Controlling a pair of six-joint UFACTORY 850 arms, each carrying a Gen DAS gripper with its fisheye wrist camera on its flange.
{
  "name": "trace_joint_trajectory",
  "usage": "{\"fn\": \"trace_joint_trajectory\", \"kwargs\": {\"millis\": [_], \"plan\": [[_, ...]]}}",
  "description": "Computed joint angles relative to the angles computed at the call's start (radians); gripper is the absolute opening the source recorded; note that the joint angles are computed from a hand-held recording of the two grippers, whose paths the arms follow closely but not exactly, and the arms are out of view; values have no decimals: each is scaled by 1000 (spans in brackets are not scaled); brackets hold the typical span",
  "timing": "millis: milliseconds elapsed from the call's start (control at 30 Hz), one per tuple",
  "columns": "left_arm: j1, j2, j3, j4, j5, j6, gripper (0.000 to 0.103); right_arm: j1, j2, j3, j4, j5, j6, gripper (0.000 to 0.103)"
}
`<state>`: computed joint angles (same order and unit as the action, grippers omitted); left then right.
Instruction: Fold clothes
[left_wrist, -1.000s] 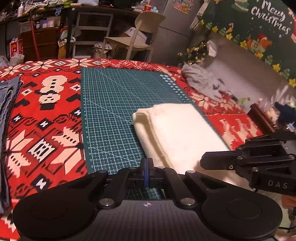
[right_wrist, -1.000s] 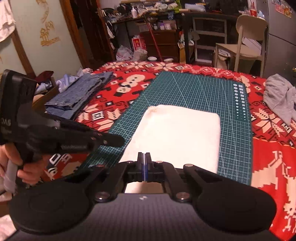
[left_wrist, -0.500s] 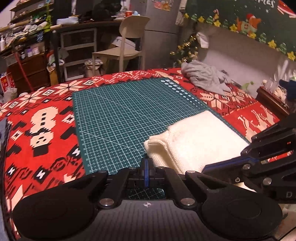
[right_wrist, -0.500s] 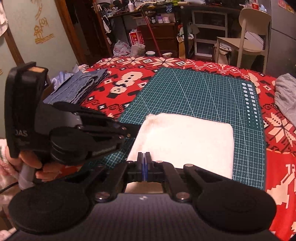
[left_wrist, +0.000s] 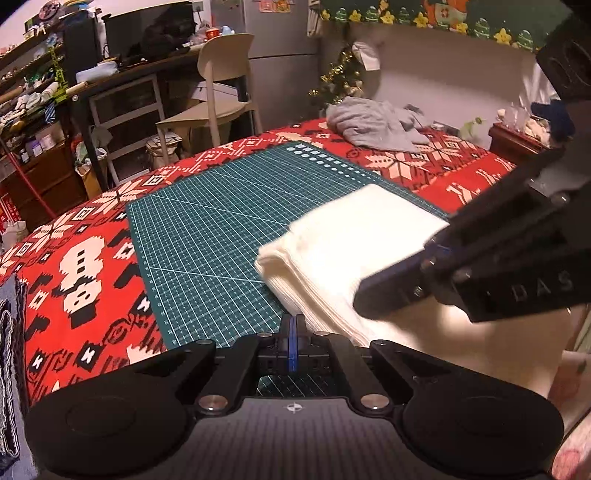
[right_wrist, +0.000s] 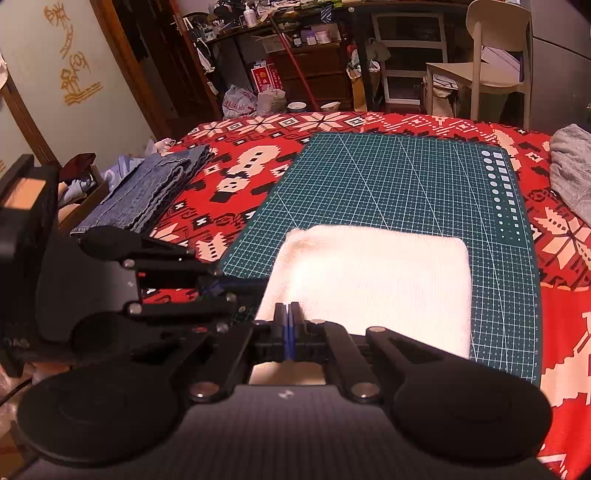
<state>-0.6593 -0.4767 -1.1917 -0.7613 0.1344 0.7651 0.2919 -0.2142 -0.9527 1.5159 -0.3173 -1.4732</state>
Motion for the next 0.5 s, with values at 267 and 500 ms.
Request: {"fn": "trace_joint_trajectory", "kwargs": {"millis": [267,500], "plan": [[-19,29,35,-70,2,106,0,4,-2,2,23,1,-9,0],[-35,47,60,-172,0,222,0,9,4,7,38,11,-13,1]]}}
